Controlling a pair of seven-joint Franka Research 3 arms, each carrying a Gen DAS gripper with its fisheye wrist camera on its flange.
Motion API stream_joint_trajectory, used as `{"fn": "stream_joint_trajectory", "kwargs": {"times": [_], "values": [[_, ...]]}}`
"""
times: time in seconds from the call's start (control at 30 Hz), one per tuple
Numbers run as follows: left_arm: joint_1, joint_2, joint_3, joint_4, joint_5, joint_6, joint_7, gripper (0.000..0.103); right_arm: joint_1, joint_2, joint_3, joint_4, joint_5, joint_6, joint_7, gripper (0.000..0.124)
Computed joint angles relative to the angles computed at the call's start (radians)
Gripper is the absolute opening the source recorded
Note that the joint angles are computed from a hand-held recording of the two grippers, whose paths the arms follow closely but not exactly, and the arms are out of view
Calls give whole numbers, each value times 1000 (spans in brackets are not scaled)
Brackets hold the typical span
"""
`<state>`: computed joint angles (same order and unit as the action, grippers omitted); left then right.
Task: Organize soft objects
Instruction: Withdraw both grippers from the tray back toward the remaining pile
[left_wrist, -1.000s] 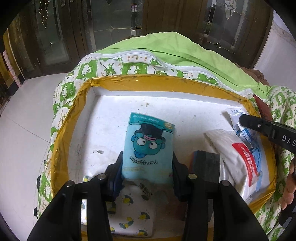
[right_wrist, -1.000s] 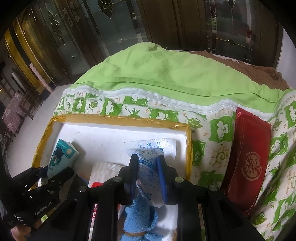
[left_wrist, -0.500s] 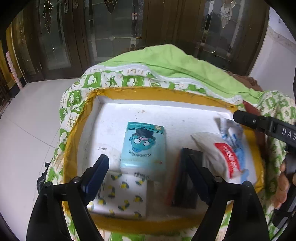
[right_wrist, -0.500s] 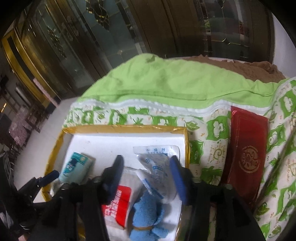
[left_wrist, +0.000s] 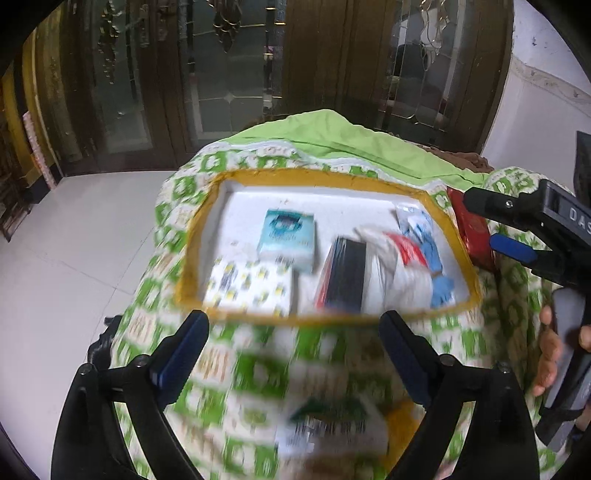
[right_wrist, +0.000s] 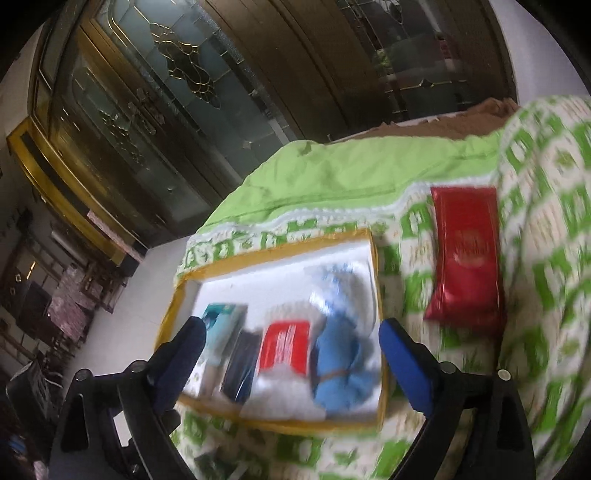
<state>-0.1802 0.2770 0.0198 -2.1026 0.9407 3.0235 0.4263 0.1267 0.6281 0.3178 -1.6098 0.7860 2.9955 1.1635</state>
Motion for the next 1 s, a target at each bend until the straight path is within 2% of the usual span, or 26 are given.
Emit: {"fn": "stream_joint_trajectory", "kwargs": {"times": [0.07,0.2,0.3,0.4,0.57,0.67,0.8,0.87,1.0], "values": [[-38,-45,44,-61,97,10,-106,95,-21,-24,33,-49,29,12,-29,102],[-51,-135,54,-179,319,-39,-335,96,-18,-56,37,-108,52,6,-50,102],[-9,-177,31,-273,350,-16,-419,97,-9,-73,34,-141,63,-2,-63,102],[33,-194,9,-306,392,9,-499,97,7,-89,27,-173,69,5,-76,102],[89,-235,-36,-314,579,4,-713,97,18,-117,23,-234,88,-3,-93,102],[121,-253,-78,-344,515,-5,-677,97,13,-136,32,-269,114,3,-125,102],[138,-283,-123,-393,285,-22,-461,97,23,-148,25,-279,139,-7,-147,102],[135,-305,-140,-410,211,-50,-390,97,31,-152,27,-279,146,22,-175,102],[133,-385,-167,-464,85,-87,-281,97,8,-164,84,-294,187,111,-280,102]]}}
